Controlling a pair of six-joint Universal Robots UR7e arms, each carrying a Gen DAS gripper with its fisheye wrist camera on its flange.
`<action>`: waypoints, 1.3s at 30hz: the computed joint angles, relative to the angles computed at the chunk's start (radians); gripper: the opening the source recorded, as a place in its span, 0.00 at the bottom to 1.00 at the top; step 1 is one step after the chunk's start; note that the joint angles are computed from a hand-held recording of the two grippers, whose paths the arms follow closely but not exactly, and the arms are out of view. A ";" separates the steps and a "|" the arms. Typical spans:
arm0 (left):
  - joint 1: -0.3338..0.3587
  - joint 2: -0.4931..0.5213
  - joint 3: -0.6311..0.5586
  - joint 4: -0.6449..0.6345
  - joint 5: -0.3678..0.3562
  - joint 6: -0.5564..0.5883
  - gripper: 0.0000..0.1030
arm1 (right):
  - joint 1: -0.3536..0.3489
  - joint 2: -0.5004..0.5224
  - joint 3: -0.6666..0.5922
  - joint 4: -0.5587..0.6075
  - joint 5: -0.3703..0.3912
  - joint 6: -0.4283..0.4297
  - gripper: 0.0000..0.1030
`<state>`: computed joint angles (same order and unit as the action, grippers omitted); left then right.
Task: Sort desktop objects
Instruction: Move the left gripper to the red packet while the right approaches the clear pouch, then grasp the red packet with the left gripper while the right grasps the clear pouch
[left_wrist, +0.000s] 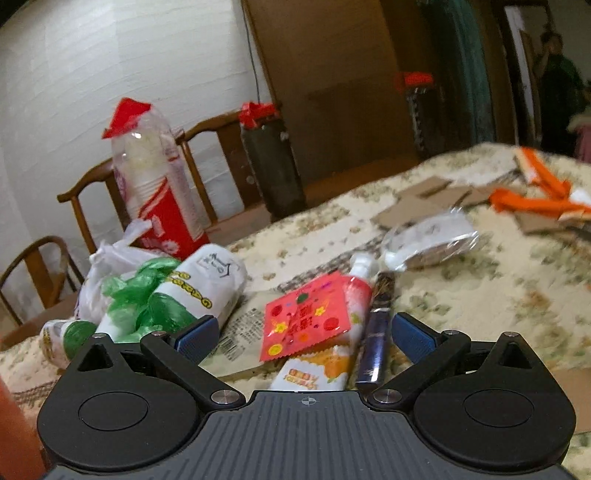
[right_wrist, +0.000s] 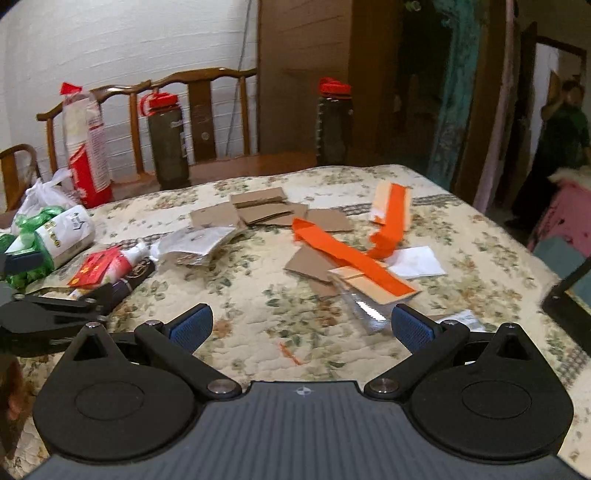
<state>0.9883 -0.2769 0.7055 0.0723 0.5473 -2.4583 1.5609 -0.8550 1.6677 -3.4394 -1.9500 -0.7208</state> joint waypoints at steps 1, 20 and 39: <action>0.005 0.025 -0.057 0.070 -0.006 -0.044 1.00 | 0.002 0.009 -0.008 0.007 0.004 -0.003 0.99; 0.041 0.235 -0.525 0.477 0.043 -0.193 0.99 | 0.053 0.320 -0.445 0.192 -0.078 0.099 0.99; 0.044 0.096 -0.265 0.408 0.179 -0.228 0.50 | 0.012 0.233 -0.286 0.196 0.090 0.085 0.44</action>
<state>1.0320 -0.1805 0.4409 0.4799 0.7261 -2.6863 1.5726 -0.6219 1.3819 -3.2429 -1.8597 -0.6355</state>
